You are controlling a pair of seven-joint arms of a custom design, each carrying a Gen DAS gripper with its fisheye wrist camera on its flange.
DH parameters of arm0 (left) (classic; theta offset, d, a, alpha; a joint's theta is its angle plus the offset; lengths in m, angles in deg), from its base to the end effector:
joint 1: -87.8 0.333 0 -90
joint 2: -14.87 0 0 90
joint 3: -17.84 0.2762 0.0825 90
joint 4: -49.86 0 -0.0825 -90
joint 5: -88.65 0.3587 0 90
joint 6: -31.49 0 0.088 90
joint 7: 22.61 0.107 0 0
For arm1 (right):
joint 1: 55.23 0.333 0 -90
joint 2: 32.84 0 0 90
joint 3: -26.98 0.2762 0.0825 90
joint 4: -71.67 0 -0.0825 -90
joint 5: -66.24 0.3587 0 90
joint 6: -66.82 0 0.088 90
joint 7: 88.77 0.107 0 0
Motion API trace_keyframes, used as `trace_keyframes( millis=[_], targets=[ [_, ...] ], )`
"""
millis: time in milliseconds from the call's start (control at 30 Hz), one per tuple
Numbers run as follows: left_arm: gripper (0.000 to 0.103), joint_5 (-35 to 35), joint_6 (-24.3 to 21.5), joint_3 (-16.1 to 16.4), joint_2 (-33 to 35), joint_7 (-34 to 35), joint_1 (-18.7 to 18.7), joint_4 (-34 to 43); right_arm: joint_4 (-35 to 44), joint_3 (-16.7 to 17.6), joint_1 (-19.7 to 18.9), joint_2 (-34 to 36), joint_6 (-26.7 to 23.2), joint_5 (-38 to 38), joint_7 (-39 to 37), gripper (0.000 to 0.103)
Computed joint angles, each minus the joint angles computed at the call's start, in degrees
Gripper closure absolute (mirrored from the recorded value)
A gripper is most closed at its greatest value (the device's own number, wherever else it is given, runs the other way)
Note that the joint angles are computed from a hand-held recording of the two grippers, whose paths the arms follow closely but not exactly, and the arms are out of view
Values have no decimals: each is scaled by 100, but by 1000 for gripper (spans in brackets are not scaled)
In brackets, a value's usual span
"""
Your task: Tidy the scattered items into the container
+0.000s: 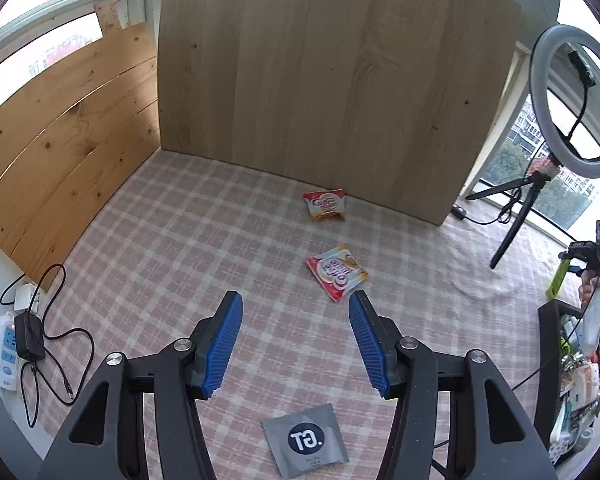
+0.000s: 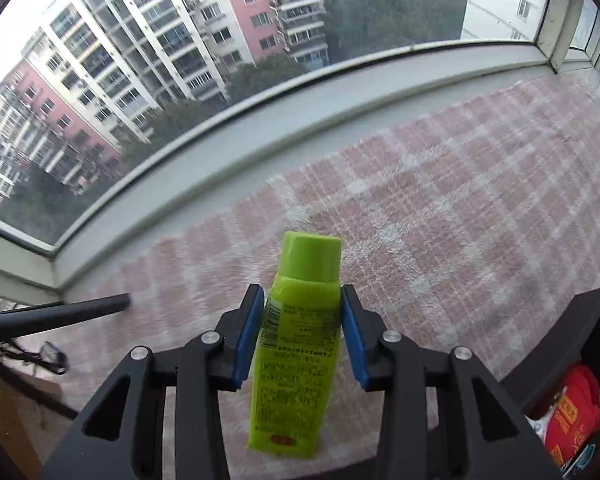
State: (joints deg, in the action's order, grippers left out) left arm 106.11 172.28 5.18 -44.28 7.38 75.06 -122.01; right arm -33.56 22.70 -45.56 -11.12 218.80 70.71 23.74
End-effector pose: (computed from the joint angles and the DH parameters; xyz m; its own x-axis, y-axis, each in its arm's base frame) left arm 0.2743 -0.1150 0.4251 0.4230 -0.9005 0.1013 -0.7116 -0.3993 -0.5781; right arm 0.6371 0.0618 0.3503 -0.2981 -0.9346 -0.1943 -0.8564 0.3518 -0.3780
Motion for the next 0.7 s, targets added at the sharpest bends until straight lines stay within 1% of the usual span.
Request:
trace_keyframes(
  millis=[100, 167, 300, 433, 600, 667, 700],
  targets=[
    [50, -18, -6, -18, -105, 21, -106, 5, -686, 111, -71, -694, 497, 206, -228, 66],
    [50, -10, -34, -74, -183, 27, -184, 17, -1097, 151, -96, -1154, 740, 285, -341, 66],
    [50, -18, -48, -137, -390, 8, -369, -3, -1882, 279, -244, -2123, 1022, 831, -780, 66],
    [50, -52, -109, -180, -608, 12, -589, -27, -2601, 287, -345, -3029, 1011, 1102, -1142, 67],
    [50, -146, -204, -228, -775, -21, -874, -64, -3411, 247, -619, -4003, 899, 1000, -1483, 67],
    [50, -175, -222, -236, -795, -19, -963, -65, -3685, 207, -706, -4295, 796, 1044, -1599, 67],
    [50, -184, -232, -255, -790, -25, -998, -55, -3743, 157, -745, -4330, 778, 1092, -1671, 67]
  ],
)
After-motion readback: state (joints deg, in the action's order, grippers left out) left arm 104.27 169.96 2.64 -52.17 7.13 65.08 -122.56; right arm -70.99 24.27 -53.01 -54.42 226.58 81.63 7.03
